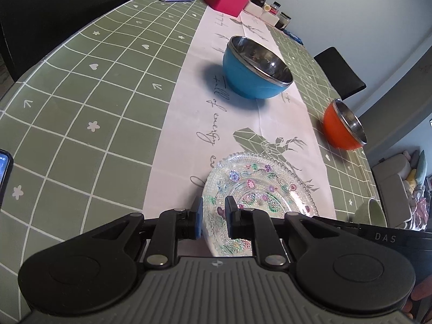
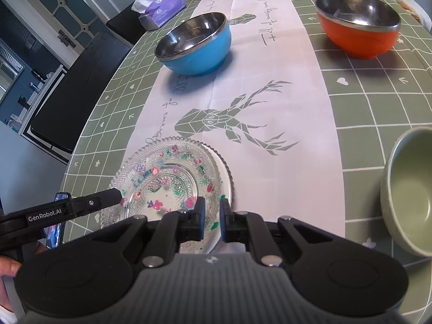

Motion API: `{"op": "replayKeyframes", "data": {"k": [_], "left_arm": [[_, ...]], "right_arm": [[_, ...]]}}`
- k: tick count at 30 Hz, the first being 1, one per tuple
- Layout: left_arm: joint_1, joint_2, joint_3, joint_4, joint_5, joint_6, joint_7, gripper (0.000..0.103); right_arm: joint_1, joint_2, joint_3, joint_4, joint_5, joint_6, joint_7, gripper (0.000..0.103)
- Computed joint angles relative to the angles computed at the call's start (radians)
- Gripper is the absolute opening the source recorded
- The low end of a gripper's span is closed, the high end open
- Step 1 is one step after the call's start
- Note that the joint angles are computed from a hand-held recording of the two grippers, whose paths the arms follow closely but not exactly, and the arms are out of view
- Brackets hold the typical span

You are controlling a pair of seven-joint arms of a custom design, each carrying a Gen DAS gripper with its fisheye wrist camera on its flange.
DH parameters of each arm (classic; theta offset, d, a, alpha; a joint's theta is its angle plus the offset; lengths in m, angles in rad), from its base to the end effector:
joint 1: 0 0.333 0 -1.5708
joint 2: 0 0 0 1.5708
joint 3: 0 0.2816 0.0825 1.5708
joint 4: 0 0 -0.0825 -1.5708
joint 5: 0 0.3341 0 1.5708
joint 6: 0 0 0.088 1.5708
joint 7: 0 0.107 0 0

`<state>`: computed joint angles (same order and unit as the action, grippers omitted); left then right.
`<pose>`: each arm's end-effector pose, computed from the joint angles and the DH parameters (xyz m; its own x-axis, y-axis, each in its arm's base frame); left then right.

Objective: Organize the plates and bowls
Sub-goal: 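Lower the glass plate onto the plate stack with both tools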

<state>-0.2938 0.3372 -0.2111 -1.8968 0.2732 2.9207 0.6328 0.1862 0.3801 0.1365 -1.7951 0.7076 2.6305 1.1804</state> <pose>0.5397 -0.3035 0.4073 0.0874 -0.9036 0.4193 -0.8167 -0.3060 -0.4892 0.6007 0.1752 0.3808 0.2347 -0.8674 -0.4389 -0.8972 -0.0196 -0.4412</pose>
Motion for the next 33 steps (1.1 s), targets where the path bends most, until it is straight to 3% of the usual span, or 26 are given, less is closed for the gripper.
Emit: {"op": "replayKeyframes", "data": {"k": [10,15,19,23,29,33], "left_arm": [[0.002,0.001,0.000,-0.002,0.002,0.006,0.005,0.020],[-0.029,-0.007,0.038,-0.009,0.051,0.028,-0.036,0.022],[-0.045,-0.022,0.063,-0.026,0.108,0.061,-0.082,0.044],[0.029,-0.026,-0.024,-0.034,0.010,0.021,0.007,0.048],[0.172,-0.035,-0.198,-0.080,-0.274,0.034,0.272,0.048],[0.148,-0.048,-0.182,-0.085,-0.324,0.016,0.334,0.041]], "right_arm": [[0.006,-0.003,0.001,-0.006,-0.005,0.016,-0.012,0.016],[0.013,-0.013,0.000,-0.018,-0.008,0.046,-0.015,0.035],[0.027,-0.014,-0.013,-0.023,-0.050,0.069,0.012,0.050],[0.026,-0.004,-0.016,-0.009,-0.082,0.035,0.037,0.058],[-0.009,-0.018,0.008,-0.017,-0.023,-0.036,-0.011,0.059],[-0.013,-0.037,0.006,-0.044,0.016,-0.070,-0.044,0.049]]}}
